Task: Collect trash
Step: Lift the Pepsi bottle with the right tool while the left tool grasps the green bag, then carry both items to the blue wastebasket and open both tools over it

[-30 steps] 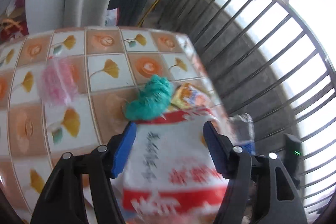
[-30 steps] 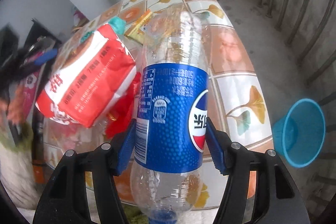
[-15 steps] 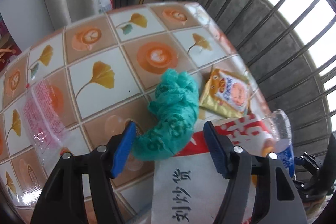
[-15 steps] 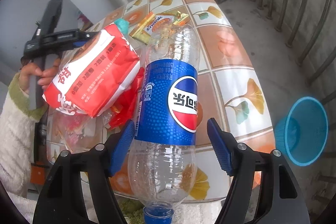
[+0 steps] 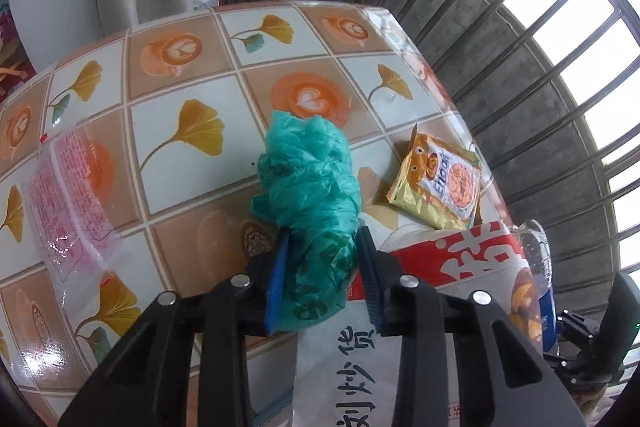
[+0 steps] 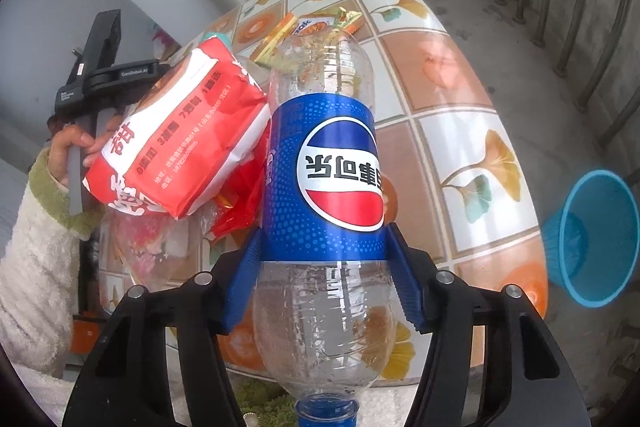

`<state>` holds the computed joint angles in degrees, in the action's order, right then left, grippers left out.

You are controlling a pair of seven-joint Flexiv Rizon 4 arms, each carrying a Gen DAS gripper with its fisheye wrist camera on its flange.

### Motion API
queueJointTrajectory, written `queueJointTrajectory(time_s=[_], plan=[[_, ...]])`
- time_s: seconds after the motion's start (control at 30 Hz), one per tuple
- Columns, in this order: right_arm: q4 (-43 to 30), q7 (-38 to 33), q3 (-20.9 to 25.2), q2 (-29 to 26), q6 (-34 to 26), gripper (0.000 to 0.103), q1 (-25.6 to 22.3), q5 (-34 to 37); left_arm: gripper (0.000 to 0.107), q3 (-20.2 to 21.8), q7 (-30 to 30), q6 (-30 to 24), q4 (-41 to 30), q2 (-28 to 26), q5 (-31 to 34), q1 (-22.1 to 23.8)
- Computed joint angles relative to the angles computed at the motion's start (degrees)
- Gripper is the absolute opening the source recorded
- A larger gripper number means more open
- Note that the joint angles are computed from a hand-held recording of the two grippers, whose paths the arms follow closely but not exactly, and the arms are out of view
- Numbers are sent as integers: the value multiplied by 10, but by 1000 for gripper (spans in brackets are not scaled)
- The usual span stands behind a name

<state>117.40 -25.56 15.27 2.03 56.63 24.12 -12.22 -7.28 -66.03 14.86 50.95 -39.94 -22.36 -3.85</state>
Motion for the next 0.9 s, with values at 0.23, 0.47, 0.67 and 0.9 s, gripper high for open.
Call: queueJointTrajectory(time_s=[0.23, 0.47, 0.67, 0.9], plan=[[8, 36, 0, 4, 10, 56, -3, -34, 29, -6, -16, 53, 41, 28, -38, 18], [20, 65, 0, 11, 24, 56, -8, -55, 29, -11, 9, 137, 146, 109, -100, 43], [36, 101, 2, 27, 48, 56, -18, -90, 29, -5, 67, 196, 262, 209, -180, 57], [65, 141, 7, 61, 91, 56, -38, -125, 29, 20, 171, 222, 383, 331, -259, 24]])
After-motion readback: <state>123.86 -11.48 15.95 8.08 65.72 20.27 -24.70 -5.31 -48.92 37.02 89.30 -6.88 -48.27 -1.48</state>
